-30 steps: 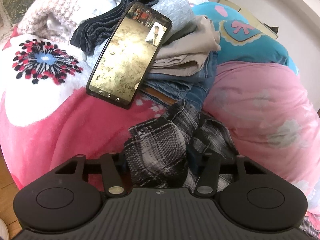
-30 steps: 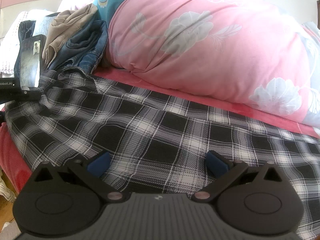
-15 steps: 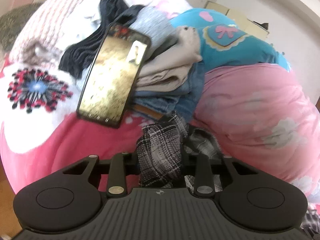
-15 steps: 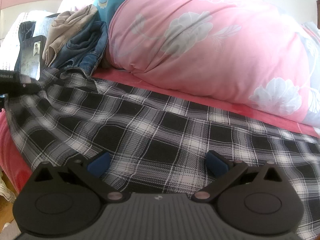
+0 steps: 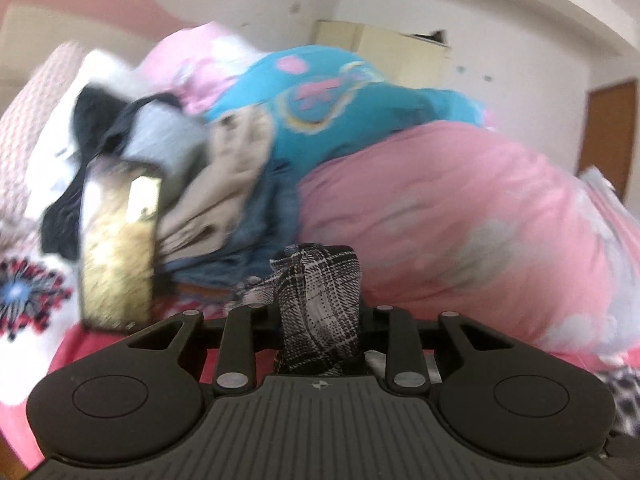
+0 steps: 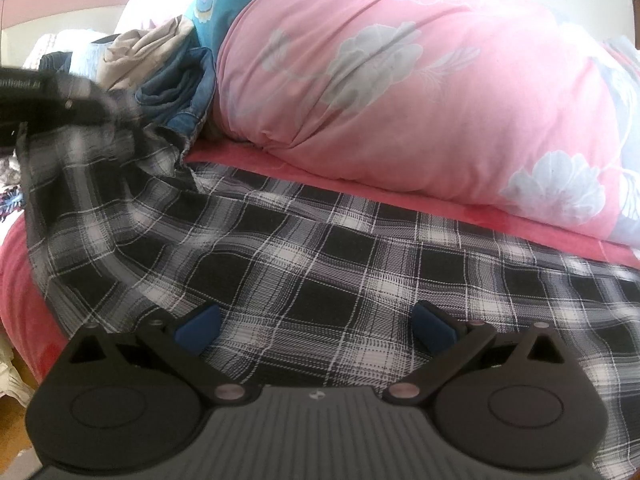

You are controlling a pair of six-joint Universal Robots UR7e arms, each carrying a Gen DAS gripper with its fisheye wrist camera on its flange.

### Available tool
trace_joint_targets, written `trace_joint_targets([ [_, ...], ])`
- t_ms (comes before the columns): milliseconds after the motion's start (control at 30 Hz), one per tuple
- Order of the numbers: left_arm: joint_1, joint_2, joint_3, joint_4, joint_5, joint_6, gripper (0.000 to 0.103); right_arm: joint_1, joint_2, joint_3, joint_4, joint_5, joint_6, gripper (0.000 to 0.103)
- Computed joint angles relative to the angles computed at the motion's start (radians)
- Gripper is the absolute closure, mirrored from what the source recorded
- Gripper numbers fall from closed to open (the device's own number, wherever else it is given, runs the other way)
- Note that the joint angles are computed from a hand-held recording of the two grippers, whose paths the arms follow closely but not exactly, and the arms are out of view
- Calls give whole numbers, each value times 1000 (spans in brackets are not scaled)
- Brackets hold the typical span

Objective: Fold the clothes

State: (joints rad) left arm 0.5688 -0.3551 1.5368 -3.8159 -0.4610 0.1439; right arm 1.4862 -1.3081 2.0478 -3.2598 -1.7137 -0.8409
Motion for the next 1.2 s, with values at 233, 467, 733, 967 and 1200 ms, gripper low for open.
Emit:
trace_joint_targets([
  [233, -15, 44, -50, 83, -94, 110, 77, -56, -89, -1, 45, 96, 168, 0],
  [467, -33, 70, -44, 238, -160, 163, 77, -120, -160, -34, 100, 141, 301, 0],
  [733, -52, 65, -6, 509, -149, 130, 67, -158, -179, -44, 116, 166, 348, 0],
  [967, -70, 10, 72, 477, -225, 98, 27, -166, -200, -39, 147, 194, 344, 0],
  [1200, -82, -76, 180, 415, -258, -22, 25, -162, -212, -68, 214, 277, 323, 0],
])
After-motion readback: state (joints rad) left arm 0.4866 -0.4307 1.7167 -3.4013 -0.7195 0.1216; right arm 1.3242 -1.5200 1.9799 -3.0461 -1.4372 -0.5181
